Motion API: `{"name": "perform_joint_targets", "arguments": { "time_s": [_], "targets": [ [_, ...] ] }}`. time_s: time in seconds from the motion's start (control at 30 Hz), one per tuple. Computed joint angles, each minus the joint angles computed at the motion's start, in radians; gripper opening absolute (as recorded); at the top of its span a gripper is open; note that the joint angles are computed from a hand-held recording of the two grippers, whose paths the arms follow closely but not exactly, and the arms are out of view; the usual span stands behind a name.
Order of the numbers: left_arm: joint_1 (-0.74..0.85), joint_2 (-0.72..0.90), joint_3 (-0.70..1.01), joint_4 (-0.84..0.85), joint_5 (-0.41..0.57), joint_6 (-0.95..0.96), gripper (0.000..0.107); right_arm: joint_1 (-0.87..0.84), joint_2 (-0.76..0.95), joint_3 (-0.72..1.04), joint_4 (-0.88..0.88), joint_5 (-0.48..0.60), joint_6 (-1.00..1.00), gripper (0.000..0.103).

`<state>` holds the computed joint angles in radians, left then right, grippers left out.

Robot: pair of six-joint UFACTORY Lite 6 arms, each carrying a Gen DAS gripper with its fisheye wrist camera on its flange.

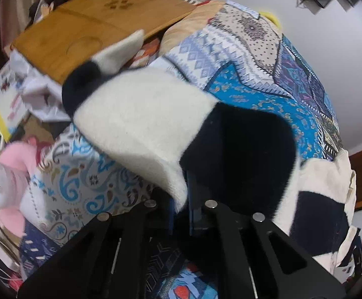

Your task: Fold small clothes

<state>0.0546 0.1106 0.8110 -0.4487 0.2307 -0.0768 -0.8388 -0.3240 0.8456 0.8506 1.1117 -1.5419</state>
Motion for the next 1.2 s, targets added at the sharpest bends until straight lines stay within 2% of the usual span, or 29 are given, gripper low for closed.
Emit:
{"name": "perform_joint_targets", "arguments": {
  "time_s": [0.07, 0.2, 0.33, 0.4, 0.5, 0.77, 0.93, 1.07, 1.17, 1.2],
  "targets": [
    [-0.035, -0.049, 0.015, 0.093, 0.009, -0.09, 0.006, -0.002, 0.001, 0.006, -0.004, 0.01, 0.0, 0.076],
    [-0.16, -0.157, 0.094, 0.371, 0.078, -0.357, 0.006, -0.024, 0.003, 0.02, -0.003, 0.038, -0.011, 0.076],
    [-0.294, -0.205, 0.195, 0.461, 0.143, -0.438, 0.006, -0.043, -0.005, 0.031, -0.008, 0.073, -0.019, 0.076],
    [-0.38, -0.201, 0.26, 0.504, 0.167, -0.473, 0.006, -0.052, -0.009, 0.034, -0.006, 0.09, -0.023, 0.076],
    [-0.545, -0.149, 0.386, 0.681, 0.23, -0.625, 0.006, -0.075, -0.015, 0.041, 0.0, 0.126, -0.033, 0.076],
    [-0.765, 0.13, 0.634, 0.745, 0.288, -0.677, 0.006, -0.155, -0.014, 0.06, 0.006, 0.209, -0.079, 0.076],
    [-0.818, 0.237, 0.64, 0.65, 0.276, -0.63, 0.006, -0.192, 0.001, 0.074, -0.005, 0.228, -0.094, 0.076],
    [-0.873, 0.251, 0.619, 0.72, 0.318, -0.674, 0.01, -0.198, 0.0, 0.075, -0.021, 0.237, -0.094, 0.076],
    [-0.886, 0.192, 0.554, 0.761, 0.327, -0.699, 0.022, -0.187, -0.018, 0.068, -0.031, 0.245, -0.086, 0.076],
    [-0.878, 0.141, 0.506, 0.74, 0.32, -0.688, 0.031, -0.182, -0.026, 0.065, -0.033, 0.251, -0.081, 0.076]
  ]
}}
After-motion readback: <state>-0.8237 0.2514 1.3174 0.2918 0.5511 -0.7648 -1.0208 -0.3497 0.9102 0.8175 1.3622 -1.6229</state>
